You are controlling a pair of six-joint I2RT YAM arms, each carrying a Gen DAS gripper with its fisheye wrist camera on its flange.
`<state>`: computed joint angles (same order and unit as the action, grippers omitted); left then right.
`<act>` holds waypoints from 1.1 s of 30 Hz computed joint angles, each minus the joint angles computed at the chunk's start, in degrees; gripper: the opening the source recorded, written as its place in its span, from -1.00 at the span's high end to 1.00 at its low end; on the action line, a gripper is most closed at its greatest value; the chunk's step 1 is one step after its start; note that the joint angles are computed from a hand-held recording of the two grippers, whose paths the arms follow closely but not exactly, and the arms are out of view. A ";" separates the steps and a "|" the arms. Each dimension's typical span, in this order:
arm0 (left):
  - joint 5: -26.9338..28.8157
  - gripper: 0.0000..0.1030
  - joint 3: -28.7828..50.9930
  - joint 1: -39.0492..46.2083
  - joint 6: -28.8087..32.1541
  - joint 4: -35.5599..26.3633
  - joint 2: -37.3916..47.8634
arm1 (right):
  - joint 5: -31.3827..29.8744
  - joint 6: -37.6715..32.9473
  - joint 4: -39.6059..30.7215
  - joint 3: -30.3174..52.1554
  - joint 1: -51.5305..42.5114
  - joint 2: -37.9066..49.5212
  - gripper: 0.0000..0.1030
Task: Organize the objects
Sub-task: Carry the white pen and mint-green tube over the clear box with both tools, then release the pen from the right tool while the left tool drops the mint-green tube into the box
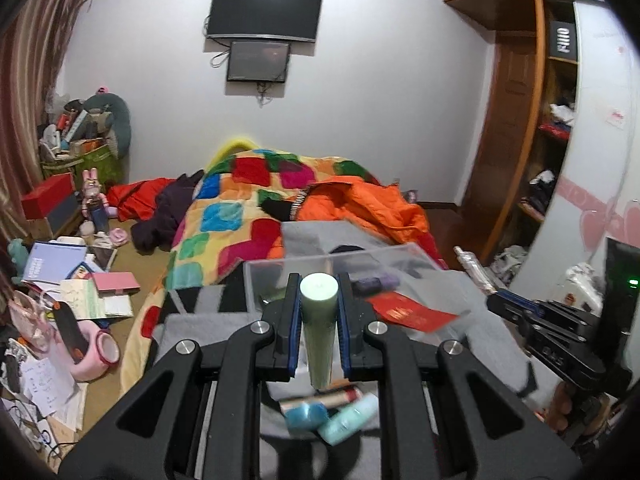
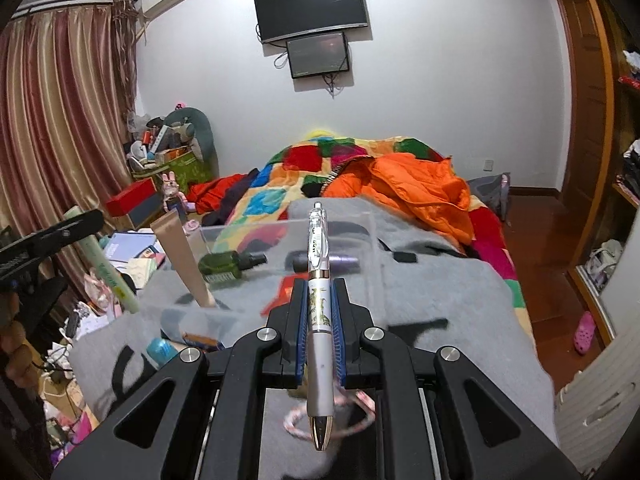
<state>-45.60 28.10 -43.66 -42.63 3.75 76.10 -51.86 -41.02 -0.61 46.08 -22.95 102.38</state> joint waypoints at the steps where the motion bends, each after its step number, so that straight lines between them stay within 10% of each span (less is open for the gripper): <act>1: 0.78 0.71 0.31 1.91 1.05 1.08 1.05 | 0.27 0.63 0.43 -0.12 0.88 -0.19 0.80; 33: 14.83 0.71 3.39 13.03 5.50 15.18 20.22 | 17.05 5.35 10.64 -0.51 22.87 6.72 0.62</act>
<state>-30.77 31.49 -30.63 -37.13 18.93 96.32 -34.81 -35.67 10.03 45.57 -0.09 109.10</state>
